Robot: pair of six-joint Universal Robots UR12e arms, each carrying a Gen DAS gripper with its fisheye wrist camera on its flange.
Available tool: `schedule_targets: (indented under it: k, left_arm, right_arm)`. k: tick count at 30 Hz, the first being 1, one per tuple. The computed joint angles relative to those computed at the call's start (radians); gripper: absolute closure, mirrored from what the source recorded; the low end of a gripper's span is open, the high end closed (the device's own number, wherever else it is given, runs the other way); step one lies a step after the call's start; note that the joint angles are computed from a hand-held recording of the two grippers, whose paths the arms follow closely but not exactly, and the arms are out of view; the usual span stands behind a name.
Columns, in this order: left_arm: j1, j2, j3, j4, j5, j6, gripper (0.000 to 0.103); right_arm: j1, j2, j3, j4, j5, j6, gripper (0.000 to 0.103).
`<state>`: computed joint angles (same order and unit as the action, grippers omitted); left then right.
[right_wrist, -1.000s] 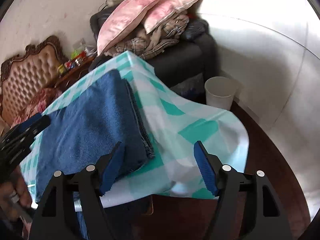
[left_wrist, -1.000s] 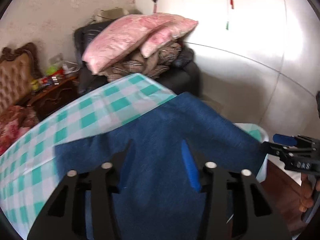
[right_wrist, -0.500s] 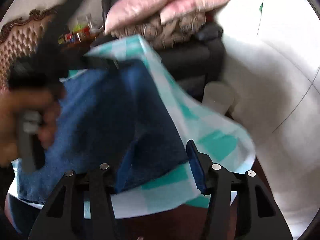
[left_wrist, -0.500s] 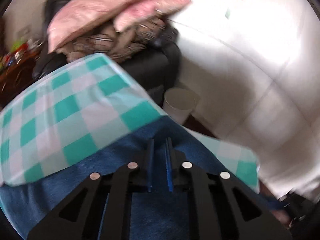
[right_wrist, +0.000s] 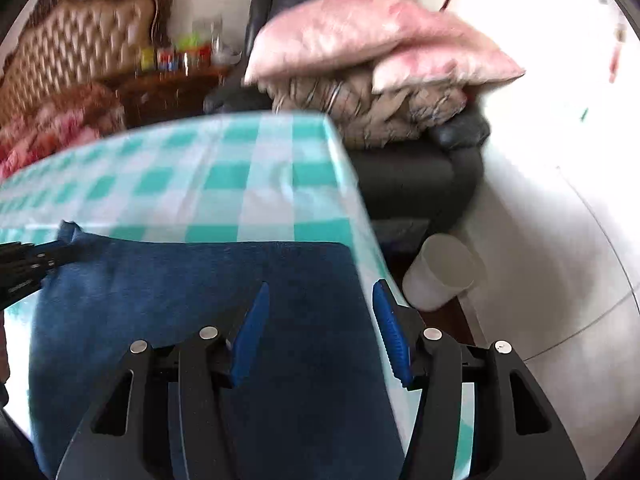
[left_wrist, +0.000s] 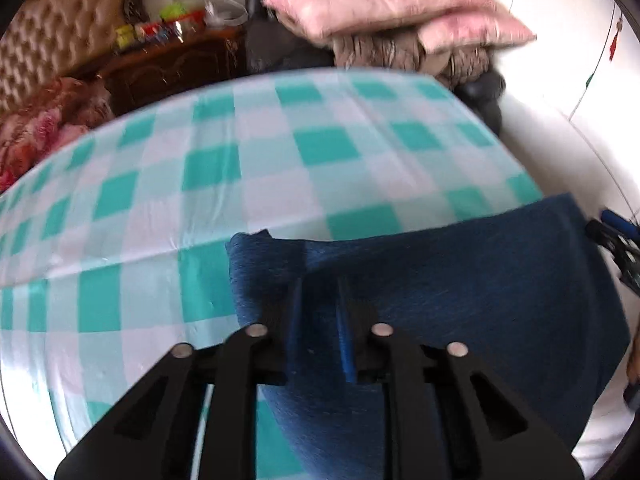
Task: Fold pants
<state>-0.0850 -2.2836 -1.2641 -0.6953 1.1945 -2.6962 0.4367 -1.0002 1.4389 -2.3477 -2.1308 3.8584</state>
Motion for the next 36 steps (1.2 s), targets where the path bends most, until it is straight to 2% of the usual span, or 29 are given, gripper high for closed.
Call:
schedule_targets:
  k: [1, 3, 4, 6, 8, 10, 12, 15, 17, 19, 23, 29, 33, 36]
  left_arm:
    - [-0.002, -0.008, 0.011, -0.008, 0.005, 0.02, 0.086]
    - [-0.006, -0.022, 0.037, -0.026, 0.017, 0.024, 0.086]
    - [-0.006, -0.024, 0.042, -0.028, 0.015, 0.017, 0.086]
    - [-0.004, -0.017, 0.036, -0.017, 0.014, -0.022, 0.086]
    - [0.006, 0.012, -0.01, 0.052, -0.012, -0.062, 0.08]
    - [0.022, 0.054, -0.08, 0.118, -0.076, -0.072, 0.075]
    - [0.038, 0.098, -0.163, 0.184, -0.113, -0.063, 0.071]
    - [0.047, 0.125, -0.229, 0.201, -0.105, -0.054, 0.071]
    - [0.043, 0.121, -0.238, 0.167, -0.075, -0.01, 0.068]
    - [0.042, 0.116, -0.241, 0.158, -0.056, -0.015, 0.067]
    - [0.051, 0.145, -0.289, 0.218, -0.037, -0.047, 0.065]
    - [0.07, 0.219, -0.401, 0.32, -0.097, -0.059, 0.062]
    - [0.068, 0.267, -0.467, 0.344, -0.151, -0.005, 0.06]
    - [0.059, 0.283, -0.493, 0.332, -0.16, 0.041, 0.052]
  right_arm:
    - [-0.011, 0.004, -0.003, 0.018, 0.025, 0.019, 0.053]
    - [-0.016, 0.0, 0.014, -0.017, 0.026, 0.024, 0.047]
    - [-0.015, 0.001, 0.011, -0.006, 0.023, 0.024, 0.041]
    - [-0.015, 0.0, 0.013, -0.005, 0.016, 0.021, 0.038]
    - [-0.012, -0.001, 0.018, -0.014, 0.01, 0.016, 0.038]
    - [-0.008, -0.007, 0.028, -0.031, 0.001, 0.017, 0.038]
    - [0.007, -0.021, 0.038, -0.034, -0.053, 0.046, 0.038]
    - [0.037, -0.053, 0.071, -0.095, -0.106, 0.072, 0.037]
    - [0.061, -0.067, 0.085, -0.111, -0.126, 0.083, 0.036]
    - [0.082, -0.073, 0.087, -0.082, -0.142, 0.119, 0.034]
    - [0.11, -0.067, 0.079, -0.015, -0.166, 0.164, 0.031]
    - [0.115, -0.041, 0.051, 0.139, -0.147, 0.225, 0.03]
    - [0.111, -0.033, 0.047, 0.176, -0.126, 0.239, 0.03]
    - [0.113, -0.03, 0.049, 0.179, -0.131, 0.241, 0.029]
